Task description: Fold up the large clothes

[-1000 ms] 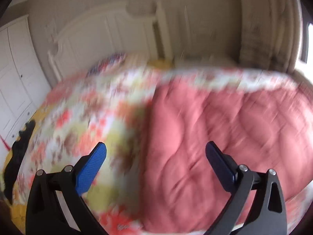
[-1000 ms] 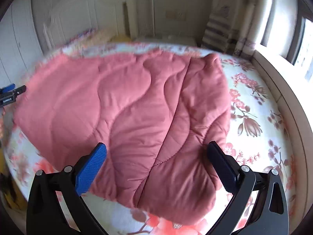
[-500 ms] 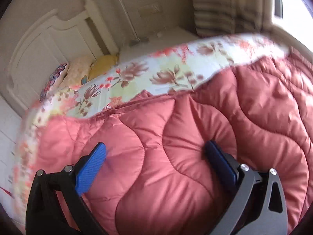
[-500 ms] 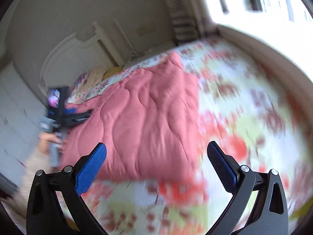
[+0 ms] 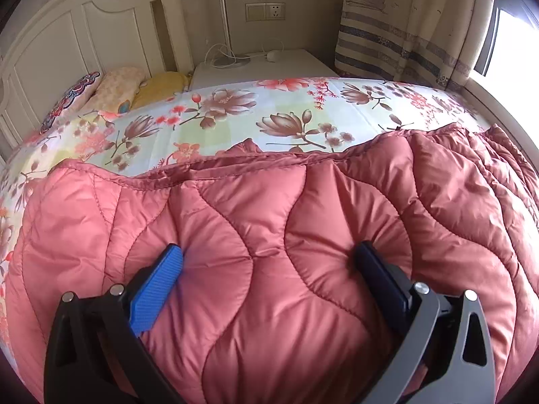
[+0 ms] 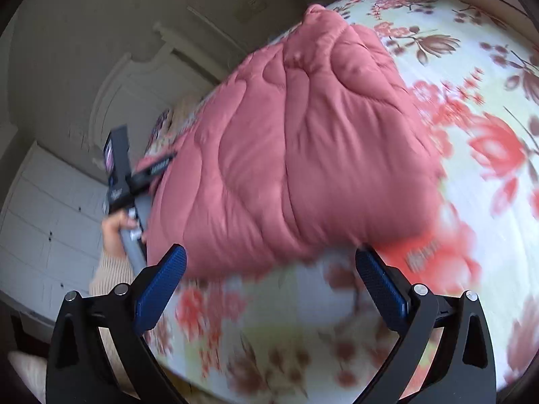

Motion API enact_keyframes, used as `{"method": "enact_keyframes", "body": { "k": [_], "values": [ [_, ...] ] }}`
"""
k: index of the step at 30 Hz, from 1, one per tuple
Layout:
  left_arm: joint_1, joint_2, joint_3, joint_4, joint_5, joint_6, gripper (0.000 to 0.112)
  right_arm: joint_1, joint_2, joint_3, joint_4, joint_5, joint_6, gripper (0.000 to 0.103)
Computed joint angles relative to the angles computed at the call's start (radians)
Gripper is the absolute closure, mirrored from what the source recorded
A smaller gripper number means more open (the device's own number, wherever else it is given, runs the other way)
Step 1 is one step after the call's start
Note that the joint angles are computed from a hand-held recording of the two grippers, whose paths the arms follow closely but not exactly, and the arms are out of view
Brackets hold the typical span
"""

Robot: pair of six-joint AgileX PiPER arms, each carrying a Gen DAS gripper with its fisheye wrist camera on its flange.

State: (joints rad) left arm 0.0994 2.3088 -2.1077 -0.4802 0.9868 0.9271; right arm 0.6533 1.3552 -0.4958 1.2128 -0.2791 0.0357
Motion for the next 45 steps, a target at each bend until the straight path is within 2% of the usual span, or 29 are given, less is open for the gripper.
{"method": "enact_keyframes", "body": {
  "k": [2,4,6,8,9,10,11,14,19,21,23,25,27,28,31,34,35,40,45],
  "values": [
    [0.001,0.006,-0.011,0.001,0.008,-0.005,0.011,-0.067,0.069,-0.049,-0.173,-0.003,0.141,0.004],
    [0.001,0.011,-0.019,0.004,0.013,-0.014,0.011,-0.127,0.141,-0.121,-0.216,-0.013,0.214,0.004],
    [0.000,0.008,-0.013,0.018,-0.007,-0.041,0.011,-0.130,0.203,-0.155,-0.177,-0.136,0.239,0.004],
    [0.000,0.017,-0.029,0.042,-0.020,-0.099,0.011,-0.124,0.252,-0.171,-0.228,-0.239,0.302,0.006],
    [0.001,0.024,-0.041,0.049,-0.019,-0.115,0.011,-0.119,0.265,-0.164,-0.267,-0.284,0.347,0.014],
    [0.002,0.024,-0.042,0.053,-0.023,-0.125,0.011,-0.109,0.281,-0.161,-0.270,-0.327,0.352,0.040],
    [0.003,0.024,-0.043,0.053,-0.026,-0.132,0.011,-0.100,0.283,-0.154,-0.263,-0.349,0.331,0.058],
    [0.004,-0.003,0.007,0.036,-0.056,-0.099,0.011,-0.039,0.235,-0.104,-0.252,-0.434,0.299,0.067],
    [-0.030,-0.146,0.204,0.029,-0.165,0.000,0.011,0.097,0.103,-0.033,-0.060,-0.511,0.039,0.068],
    [-0.039,-0.191,0.233,-0.013,-0.165,0.010,0.011,0.167,0.058,-0.017,0.067,-0.558,-0.108,0.068],
    [-0.069,-0.221,0.247,-0.022,-0.160,0.007,0.011,0.231,0.034,0.017,0.130,-0.615,-0.145,0.068],
    [-0.158,-0.253,0.317,0.102,-0.263,-0.046,0.011,0.297,0.007,0.035,0.205,-0.677,-0.206,0.068],
    [-0.232,-0.231,0.343,0.236,-0.293,-0.118,0.011,0.360,-0.017,0.047,0.271,-0.738,-0.266,0.068],
    [-0.256,-0.206,0.342,0.261,-0.277,-0.133,0.011,0.381,-0.028,0.050,0.295,-0.756,-0.285,0.068],
    [-0.266,-0.214,0.372,0.237,-0.298,-0.151,0.011,0.416,-0.046,0.057,0.355,-0.783,-0.335,0.068],
    [-0.247,-0.279,0.442,0.221,-0.356,-0.129,0.012,0.410,-0.041,0.056,0.361,-0.772,-0.347,0.068],
    [-0.225,-0.308,0.470,0.181,-0.362,-0.095,0.012,0.425,-0.046,0.039,0.389,-0.784,-0.385,0.068],
    [-0.017,-0.529,0.673,-0.157,-0.267,0.250,0.012,0.437,-0.026,0.017,0.401,-0.804,-0.443,0.068],
    [0.034,-0.614,0.883,-0.199,-0.302,0.428,0.011,0.444,-0.010,-0.007,0.433,-0.817,-0.496,0.068]
  ]
}}
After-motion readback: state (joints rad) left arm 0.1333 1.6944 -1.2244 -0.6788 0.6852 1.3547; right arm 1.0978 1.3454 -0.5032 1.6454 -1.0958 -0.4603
